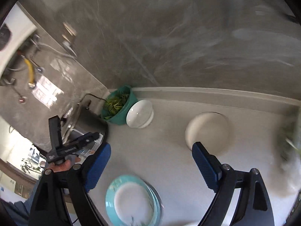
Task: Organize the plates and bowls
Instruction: 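Move both grippers to the small white bowl by the teal colander and grasp its rim, then lift the small white bowl with both grippers and carry it over the white deep plate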
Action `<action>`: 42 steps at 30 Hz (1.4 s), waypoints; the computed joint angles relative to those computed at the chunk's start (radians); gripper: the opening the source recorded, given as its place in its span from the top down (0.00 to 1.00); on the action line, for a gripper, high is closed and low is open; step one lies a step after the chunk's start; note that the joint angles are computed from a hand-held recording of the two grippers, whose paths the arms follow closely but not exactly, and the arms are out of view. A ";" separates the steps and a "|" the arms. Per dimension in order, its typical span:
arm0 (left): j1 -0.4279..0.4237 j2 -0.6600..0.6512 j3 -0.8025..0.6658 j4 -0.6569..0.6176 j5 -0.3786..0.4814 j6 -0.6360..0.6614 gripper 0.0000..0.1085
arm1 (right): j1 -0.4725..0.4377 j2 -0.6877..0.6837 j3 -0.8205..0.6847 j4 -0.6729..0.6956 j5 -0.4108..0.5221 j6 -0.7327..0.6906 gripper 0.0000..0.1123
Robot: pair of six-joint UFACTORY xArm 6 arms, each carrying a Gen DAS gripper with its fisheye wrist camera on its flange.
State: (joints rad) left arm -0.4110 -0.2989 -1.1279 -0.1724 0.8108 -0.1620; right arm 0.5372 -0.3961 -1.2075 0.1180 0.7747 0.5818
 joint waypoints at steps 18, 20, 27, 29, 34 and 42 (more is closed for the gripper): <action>0.107 0.450 -0.257 -0.136 0.002 0.149 0.32 | -0.065 0.886 -0.851 0.141 0.325 -0.043 0.38; 0.110 0.487 -0.286 -0.129 0.011 0.146 0.39 | -0.067 0.923 -0.885 0.162 0.333 -0.057 0.44; 0.113 0.560 -0.349 -0.107 -0.003 0.128 0.53 | -0.069 1.038 -1.026 0.176 0.377 -0.057 0.50; 0.116 0.576 -0.364 -0.116 -0.004 0.133 0.58 | -0.069 1.058 -1.049 0.179 0.381 -0.059 0.54; 0.122 0.617 -0.408 -0.174 -0.001 0.182 0.81 | -0.073 1.132 -1.151 0.208 0.447 -0.056 0.85; 0.137 0.666 -0.460 -0.319 0.034 0.277 0.92 | -0.089 1.037 -0.981 0.296 0.358 -0.083 0.89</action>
State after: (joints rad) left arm -0.2740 0.3671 -1.5881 -0.4915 0.8449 0.1146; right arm 0.4484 0.6406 -2.1886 0.4138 1.1327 0.4988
